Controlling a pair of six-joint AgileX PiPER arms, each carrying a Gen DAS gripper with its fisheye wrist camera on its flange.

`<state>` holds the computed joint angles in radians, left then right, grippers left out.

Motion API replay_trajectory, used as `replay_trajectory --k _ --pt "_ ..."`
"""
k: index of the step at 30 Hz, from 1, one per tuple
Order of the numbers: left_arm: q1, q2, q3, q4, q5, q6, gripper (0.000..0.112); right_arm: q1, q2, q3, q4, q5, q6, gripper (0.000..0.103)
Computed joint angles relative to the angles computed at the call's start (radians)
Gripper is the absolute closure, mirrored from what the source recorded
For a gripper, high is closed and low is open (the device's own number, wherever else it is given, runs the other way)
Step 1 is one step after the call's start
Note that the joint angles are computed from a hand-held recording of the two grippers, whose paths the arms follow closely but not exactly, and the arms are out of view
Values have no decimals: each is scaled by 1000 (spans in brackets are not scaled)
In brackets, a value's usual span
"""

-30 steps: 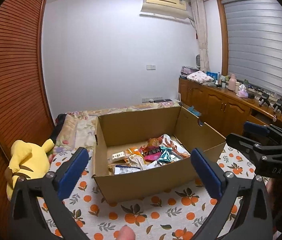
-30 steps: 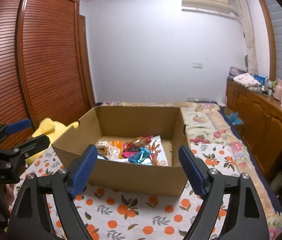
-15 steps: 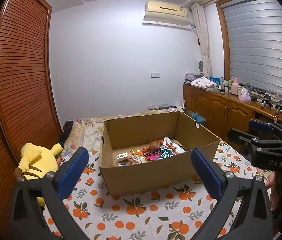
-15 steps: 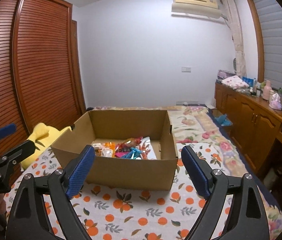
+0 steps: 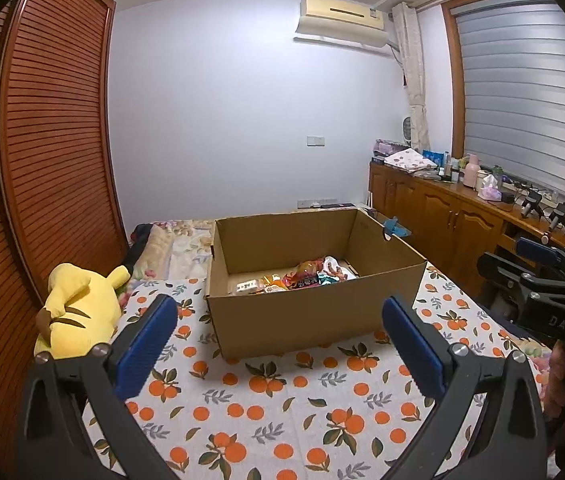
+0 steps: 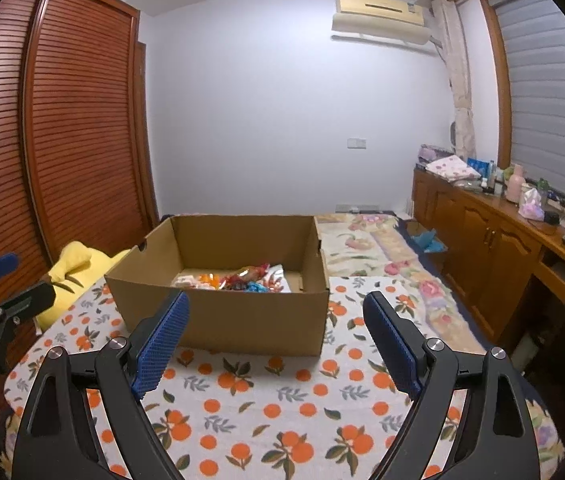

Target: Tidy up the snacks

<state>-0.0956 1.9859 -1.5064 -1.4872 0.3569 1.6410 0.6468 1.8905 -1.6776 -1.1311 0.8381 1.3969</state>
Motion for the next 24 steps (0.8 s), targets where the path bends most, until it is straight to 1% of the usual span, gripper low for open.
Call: replay_trajectory --k 6,11,15,19,24 --pt "7 -32 51 -31 -9 36 9 18 -40 67 -33 16 47 13" --pt "14 -37 86 -69 -13 79 9 27 -48 92 -39 20 64 13" --pt "16 -33 113 -145 -23 158 9 39 -53 124 -52 20 94 13" --pt "23 -22 122 -158 -17 166 9 49 -51 146 -63 19 123 13" --pt "28 -4 110 -139 -19 147 9 49 -46 158 -61 12 134 13"
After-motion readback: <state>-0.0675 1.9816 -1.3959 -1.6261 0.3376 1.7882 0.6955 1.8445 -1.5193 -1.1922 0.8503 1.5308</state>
